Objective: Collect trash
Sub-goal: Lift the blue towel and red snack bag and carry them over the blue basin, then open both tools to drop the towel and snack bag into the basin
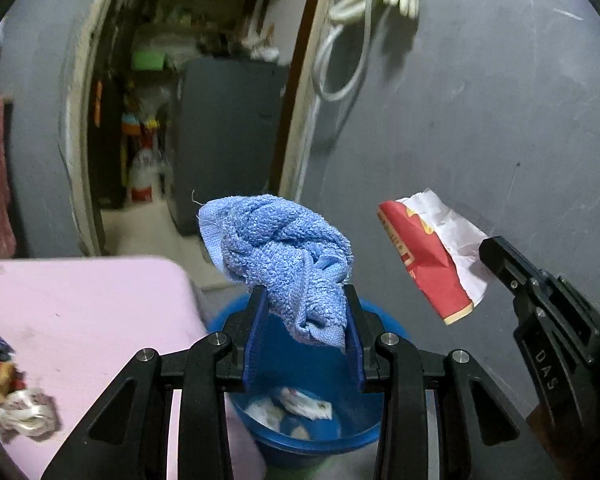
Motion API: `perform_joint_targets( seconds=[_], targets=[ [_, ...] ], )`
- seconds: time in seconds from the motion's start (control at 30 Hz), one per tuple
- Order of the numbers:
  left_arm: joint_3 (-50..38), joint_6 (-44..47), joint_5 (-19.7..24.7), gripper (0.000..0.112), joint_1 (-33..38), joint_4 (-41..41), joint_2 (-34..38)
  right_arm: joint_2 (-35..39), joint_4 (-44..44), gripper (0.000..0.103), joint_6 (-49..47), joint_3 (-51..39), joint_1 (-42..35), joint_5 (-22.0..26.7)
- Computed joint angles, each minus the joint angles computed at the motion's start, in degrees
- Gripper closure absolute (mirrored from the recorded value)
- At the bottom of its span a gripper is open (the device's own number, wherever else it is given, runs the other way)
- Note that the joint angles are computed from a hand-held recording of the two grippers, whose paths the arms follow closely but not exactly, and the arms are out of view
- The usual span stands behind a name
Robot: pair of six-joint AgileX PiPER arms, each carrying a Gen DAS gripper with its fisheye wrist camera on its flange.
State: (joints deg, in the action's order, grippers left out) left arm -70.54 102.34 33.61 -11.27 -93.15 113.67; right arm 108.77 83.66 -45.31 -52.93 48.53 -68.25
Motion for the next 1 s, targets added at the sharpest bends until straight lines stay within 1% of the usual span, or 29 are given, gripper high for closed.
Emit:
perform_joint_targets(
  seconds=[0.1,0.2,0.3,0.4,0.47,0.53,0.6,0.67,0.7,0.73,0.8,0.87,0.97,1.0],
  targets=[
    [-4.23,-10.13,-1.55,0.081,-1.69,8.82,2.97,-0.15,-0.55,0.102,2.79,1.37,-2.23,3.77],
    [-9.47,-21.4,-2.47,0.079,-3.19,18.66,6.45,-0.31,-2.31,0.102,6.0,2.7,-4.98,8.72],
    [-13.21,-29.82,-1.89,0.078,-3.53,25.29,9.09,0.24,-4.4,0.102,8.98,3.32,-7.04,12.25],
    [-16.71,-36.17,-0.46,0.077,-3.32,30.42,11.56,0.88,-4.77,0.101,8.78,2.5,-8.75,15.29],
    [-17.81,-37.41,-0.01,0.077,-3.09,31.3,12.43,1.42,-4.85,0.101,8.59,2.08,-9.52,16.81],
    [-16.98,-36.64,-0.09,0.075,-2.88,30.61,12.24,1.79,-5.14,0.1,8.35,1.74,-10.24,18.34],
    [-17.63,-38.34,0.28,0.075,-2.59,32.09,12.43,1.84,-5.4,0.098,8.54,1.68,-10.7,19.76],
    [-15.59,-36.58,0.32,0.075,-2.07,30.28,11.01,1.7,-4.97,0.094,8.31,1.88,-10.43,19.62],
    [-14.85,-35.06,0.17,0.075,-1.66,28.87,10.49,1.45,-4.96,0.09,8.39,2.06,-10.17,19.31],
    [-12.54,-32.68,-0.3,0.075,-1.46,26.69,8.97,1.18,-5.1,0.082,8.63,2.28,-10.01,19.09],
    [-10.56,-28.64,-0.28,0.071,-0.46,23.03,7.41,0.44,-4.9,0.08,8.57,2.42,-9.17,17.73],
    [-7.51,-22.75,-0.23,0.067,1.01,17.76,5.11,-0.09,-4.7,0.079,8.04,2.16,-8.46,16.24],
    [-3.69,-14.84,0.27,0.066,3.27,10.82,1.74,-1.53,-4.45,0.067,7.44,1.77,-6.18,13.0],
    [-2.04,-11.19,0.52,0.065,4.45,7.73,0.23,-2.04,-4.46,0.061,7.12,1.45,-5.05,11.53]
  ],
)
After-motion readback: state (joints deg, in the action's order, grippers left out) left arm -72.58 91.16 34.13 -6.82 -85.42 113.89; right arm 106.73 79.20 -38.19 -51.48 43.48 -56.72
